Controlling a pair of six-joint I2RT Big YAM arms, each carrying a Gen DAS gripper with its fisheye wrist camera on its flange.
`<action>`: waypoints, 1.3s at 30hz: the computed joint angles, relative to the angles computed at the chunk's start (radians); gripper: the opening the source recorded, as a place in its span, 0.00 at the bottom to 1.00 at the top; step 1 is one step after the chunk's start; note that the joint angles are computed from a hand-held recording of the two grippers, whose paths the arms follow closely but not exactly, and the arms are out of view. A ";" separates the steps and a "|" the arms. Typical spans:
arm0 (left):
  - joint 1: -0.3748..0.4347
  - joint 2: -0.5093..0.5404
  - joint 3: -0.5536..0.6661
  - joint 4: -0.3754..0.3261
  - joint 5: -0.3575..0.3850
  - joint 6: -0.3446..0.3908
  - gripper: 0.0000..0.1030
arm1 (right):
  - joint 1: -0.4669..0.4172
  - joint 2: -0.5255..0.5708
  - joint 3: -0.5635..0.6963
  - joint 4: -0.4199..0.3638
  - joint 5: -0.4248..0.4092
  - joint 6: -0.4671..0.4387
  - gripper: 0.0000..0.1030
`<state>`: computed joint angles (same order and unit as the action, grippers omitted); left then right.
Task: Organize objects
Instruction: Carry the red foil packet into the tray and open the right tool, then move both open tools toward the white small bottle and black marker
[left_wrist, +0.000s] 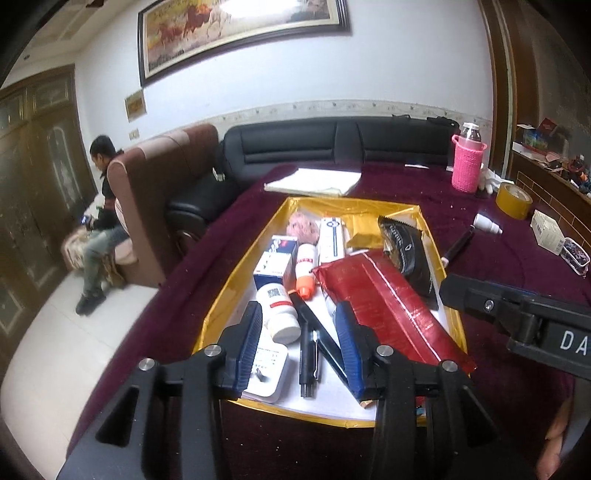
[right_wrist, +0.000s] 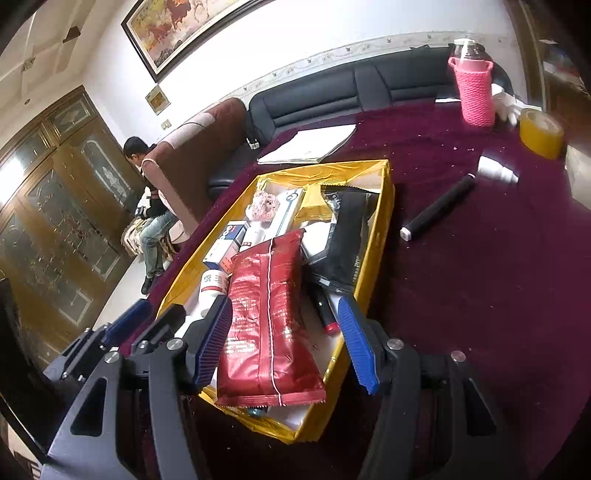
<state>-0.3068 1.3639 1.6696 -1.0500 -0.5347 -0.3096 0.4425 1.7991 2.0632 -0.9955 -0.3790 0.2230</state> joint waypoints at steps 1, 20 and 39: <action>-0.003 -0.001 0.000 0.002 -0.006 0.004 0.35 | -0.002 -0.004 -0.005 0.002 0.000 0.001 0.57; -0.121 -0.002 0.037 0.018 -0.178 0.072 0.35 | -0.049 -0.105 -0.123 0.081 -0.022 0.033 0.57; -0.225 0.073 0.138 -0.031 -0.267 0.124 0.35 | -0.144 -0.134 -0.156 0.120 -0.083 0.075 0.59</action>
